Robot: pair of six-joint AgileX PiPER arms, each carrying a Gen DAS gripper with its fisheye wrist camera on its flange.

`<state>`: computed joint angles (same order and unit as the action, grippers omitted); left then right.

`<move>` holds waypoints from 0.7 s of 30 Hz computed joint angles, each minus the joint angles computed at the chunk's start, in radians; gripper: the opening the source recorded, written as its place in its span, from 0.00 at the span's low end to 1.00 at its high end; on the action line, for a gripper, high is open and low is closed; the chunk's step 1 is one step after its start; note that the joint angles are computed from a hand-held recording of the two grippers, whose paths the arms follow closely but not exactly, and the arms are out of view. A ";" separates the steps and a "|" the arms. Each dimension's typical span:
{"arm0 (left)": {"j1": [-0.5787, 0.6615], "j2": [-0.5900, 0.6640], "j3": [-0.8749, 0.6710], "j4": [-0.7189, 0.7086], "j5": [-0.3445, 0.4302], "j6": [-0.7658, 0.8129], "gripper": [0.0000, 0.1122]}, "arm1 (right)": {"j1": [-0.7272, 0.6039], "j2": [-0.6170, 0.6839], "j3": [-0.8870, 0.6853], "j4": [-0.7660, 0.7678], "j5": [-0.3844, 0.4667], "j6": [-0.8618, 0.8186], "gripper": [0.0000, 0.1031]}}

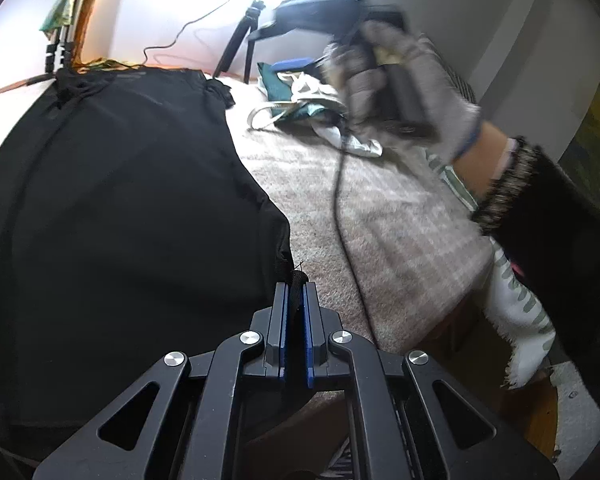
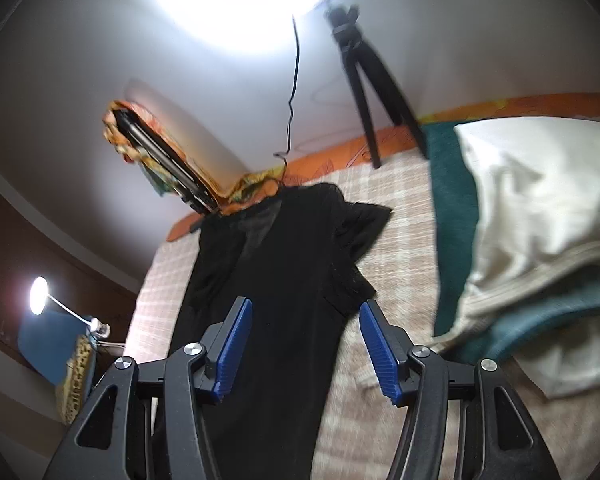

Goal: Fold small clothes

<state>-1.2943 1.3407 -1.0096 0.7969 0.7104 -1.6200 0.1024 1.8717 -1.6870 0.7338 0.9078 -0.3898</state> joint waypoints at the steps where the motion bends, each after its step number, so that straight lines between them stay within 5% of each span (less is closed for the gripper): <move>1: -0.006 -0.004 0.004 0.011 0.002 -0.014 0.04 | 0.019 0.031 -0.037 -0.033 -0.001 0.026 0.58; 8: -0.014 -0.022 0.030 0.052 0.010 -0.053 0.04 | 0.095 0.254 -0.333 -0.279 0.051 0.294 0.58; 13: 0.011 -0.054 0.082 0.065 -0.024 -0.101 0.04 | 0.132 0.405 -0.554 -0.404 0.165 0.436 0.55; 17: 0.014 -0.079 0.109 0.084 -0.030 -0.136 0.04 | 0.149 0.445 -0.609 -0.406 0.187 0.430 0.20; 21: -0.003 -0.100 0.127 0.113 -0.022 -0.187 0.04 | 0.192 0.441 -0.634 -0.485 0.185 0.459 0.05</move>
